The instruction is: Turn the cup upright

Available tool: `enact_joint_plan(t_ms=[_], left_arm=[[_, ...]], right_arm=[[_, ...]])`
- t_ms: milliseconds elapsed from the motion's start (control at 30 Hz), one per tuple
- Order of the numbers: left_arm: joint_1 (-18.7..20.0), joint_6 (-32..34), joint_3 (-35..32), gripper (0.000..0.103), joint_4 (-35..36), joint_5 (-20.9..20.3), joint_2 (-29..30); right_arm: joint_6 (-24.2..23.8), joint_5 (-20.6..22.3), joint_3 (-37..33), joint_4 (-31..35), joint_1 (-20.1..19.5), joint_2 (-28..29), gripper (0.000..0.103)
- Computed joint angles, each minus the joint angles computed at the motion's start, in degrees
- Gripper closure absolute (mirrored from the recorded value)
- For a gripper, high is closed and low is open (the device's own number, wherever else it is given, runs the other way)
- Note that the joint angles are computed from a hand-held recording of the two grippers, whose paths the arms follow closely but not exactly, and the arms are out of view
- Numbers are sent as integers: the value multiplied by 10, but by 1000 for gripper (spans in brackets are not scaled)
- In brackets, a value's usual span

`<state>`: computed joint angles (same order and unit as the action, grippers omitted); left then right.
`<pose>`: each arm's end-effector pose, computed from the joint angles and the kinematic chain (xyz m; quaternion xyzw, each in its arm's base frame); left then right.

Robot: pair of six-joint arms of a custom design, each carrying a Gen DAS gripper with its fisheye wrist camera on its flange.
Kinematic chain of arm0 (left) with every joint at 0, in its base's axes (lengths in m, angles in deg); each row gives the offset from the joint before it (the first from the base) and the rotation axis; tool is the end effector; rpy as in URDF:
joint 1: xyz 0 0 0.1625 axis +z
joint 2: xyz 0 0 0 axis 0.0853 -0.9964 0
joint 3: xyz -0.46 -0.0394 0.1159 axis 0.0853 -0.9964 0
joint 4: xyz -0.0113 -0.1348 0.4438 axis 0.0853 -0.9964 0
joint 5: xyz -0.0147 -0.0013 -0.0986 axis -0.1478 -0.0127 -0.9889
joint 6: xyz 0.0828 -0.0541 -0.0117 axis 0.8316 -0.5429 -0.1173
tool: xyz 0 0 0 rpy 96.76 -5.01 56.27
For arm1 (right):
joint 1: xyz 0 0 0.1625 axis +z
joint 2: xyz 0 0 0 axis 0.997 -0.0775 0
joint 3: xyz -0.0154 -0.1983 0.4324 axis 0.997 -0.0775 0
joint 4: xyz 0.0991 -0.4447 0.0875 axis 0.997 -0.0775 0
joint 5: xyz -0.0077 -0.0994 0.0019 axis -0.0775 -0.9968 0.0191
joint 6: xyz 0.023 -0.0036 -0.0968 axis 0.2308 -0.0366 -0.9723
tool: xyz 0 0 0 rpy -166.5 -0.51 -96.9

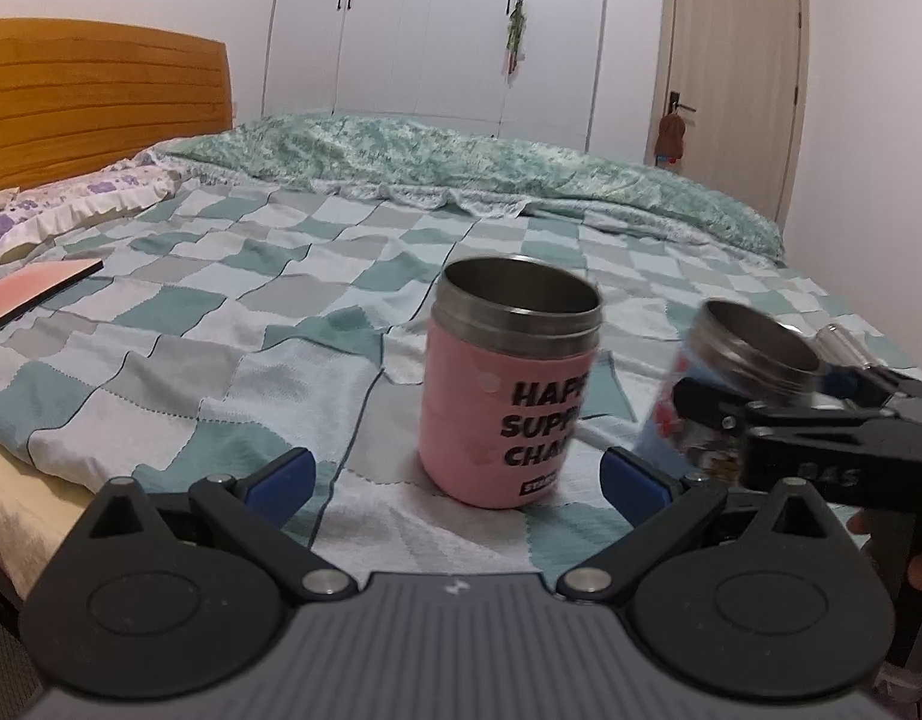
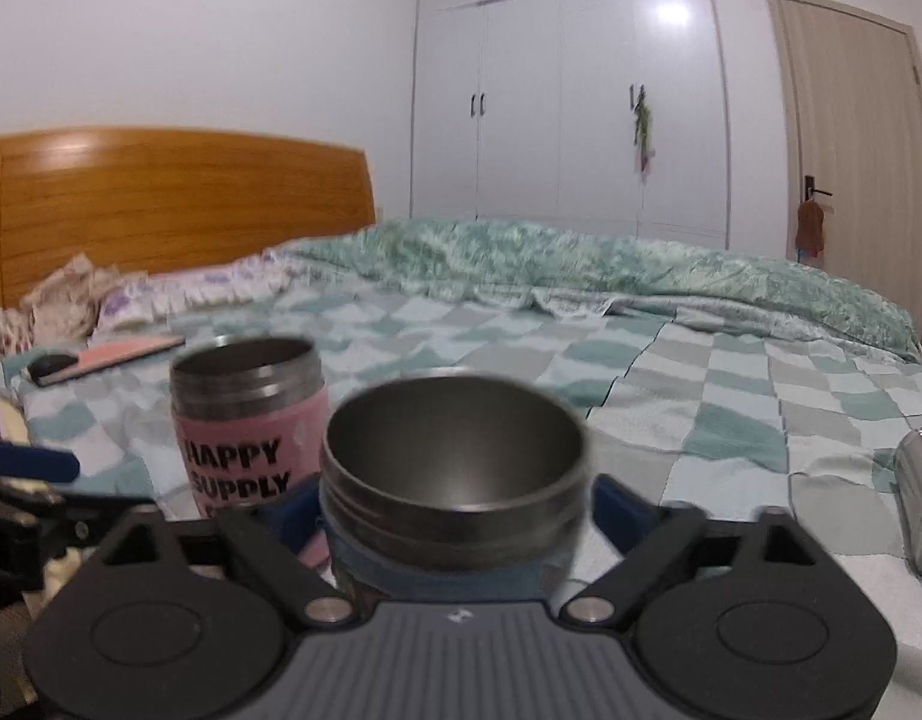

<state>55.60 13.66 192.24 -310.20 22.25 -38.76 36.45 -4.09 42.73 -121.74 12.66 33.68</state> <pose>-0.0742 -0.5771 0.2184 0.0360 0.7500 -0.5473 0.3697 0.2527 -0.7037 0.0136 0.4807 -0.7804 0.3931 0.0734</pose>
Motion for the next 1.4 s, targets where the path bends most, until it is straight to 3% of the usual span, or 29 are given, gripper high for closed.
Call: enact_joint_plan(t_ms=[267, 367, 567, 933, 1167, 1400], left_arm=[[-37, 63, 13, 0, -106, -21, 28], [-51, 92, 12, 0, -153, -32, 51], [-61, 75, 16, 0, -184, -51, 93], [-54, 163, -23, 0, -299, -83, 187], [-55, 197, -33, 0, -326, -89, 206], [-58, 196, -28, 0, -334, -93, 208]], right_arm=[[-6, 57, 90, -59, -31, -76, 0], [-10, 57, 123, -82, -47, -102, 0], [-23, 49, 185, -120, -89, -140, 0], [-44, 69, 231, -257, -150, -122, 0], [-33, 109, 239, -304, -163, -115, 0], [-34, 121, 244, -314, -165, -113, 0]])
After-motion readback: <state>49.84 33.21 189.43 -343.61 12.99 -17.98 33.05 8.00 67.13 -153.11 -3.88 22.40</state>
